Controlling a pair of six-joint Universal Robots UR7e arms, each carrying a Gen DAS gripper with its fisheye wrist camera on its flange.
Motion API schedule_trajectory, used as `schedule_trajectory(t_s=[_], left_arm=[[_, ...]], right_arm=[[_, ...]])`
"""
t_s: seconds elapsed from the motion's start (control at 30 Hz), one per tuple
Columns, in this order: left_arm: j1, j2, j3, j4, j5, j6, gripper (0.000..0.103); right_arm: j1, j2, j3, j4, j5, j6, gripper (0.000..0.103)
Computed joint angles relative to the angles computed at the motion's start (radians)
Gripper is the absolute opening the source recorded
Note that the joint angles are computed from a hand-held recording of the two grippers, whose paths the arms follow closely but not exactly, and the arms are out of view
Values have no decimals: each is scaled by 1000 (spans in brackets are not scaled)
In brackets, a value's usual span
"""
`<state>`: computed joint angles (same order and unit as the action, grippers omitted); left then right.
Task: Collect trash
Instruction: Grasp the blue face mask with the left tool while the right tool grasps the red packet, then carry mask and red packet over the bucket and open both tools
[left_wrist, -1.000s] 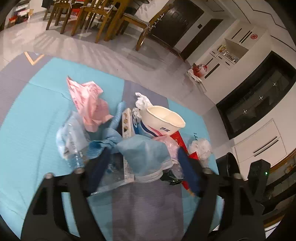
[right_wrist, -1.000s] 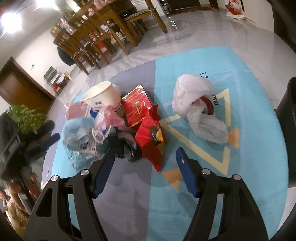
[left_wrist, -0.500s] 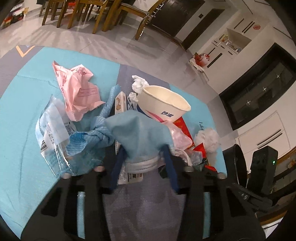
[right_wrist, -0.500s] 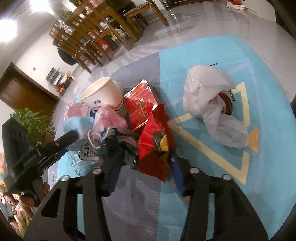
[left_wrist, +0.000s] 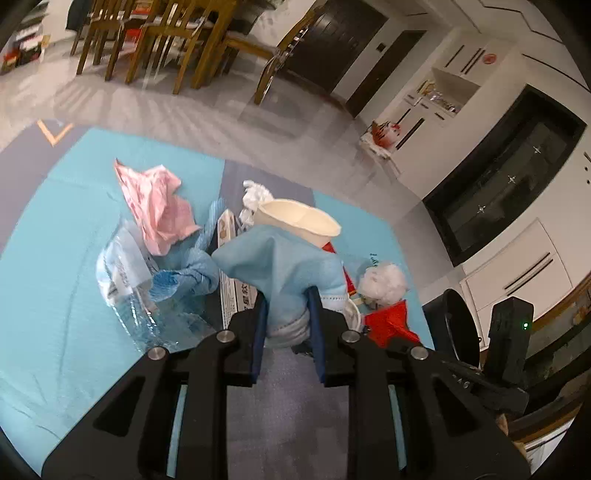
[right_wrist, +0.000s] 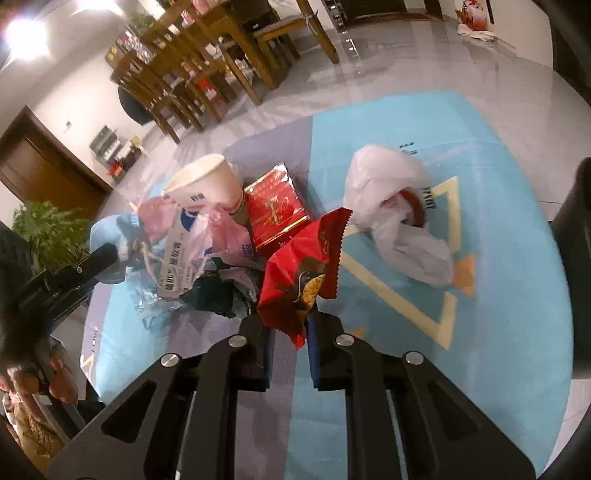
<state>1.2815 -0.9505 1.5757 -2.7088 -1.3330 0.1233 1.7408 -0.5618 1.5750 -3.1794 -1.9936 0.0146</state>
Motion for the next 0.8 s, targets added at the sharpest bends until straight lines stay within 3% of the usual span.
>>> schedule_trajectory(t_s=[0.27, 0.47, 0.8], left_arm=[[-30, -63, 86, -93, -17, 44, 22], [-83, -99, 150, -150, -28, 104, 23], [-164, -6, 110, -41, -87, 105, 23]], right_arm=[[2, -70, 135, -237, 76, -80, 16], [-11, -103, 183, -334, 99, -73, 16], [-41, -179, 291, -495, -1, -39, 16]])
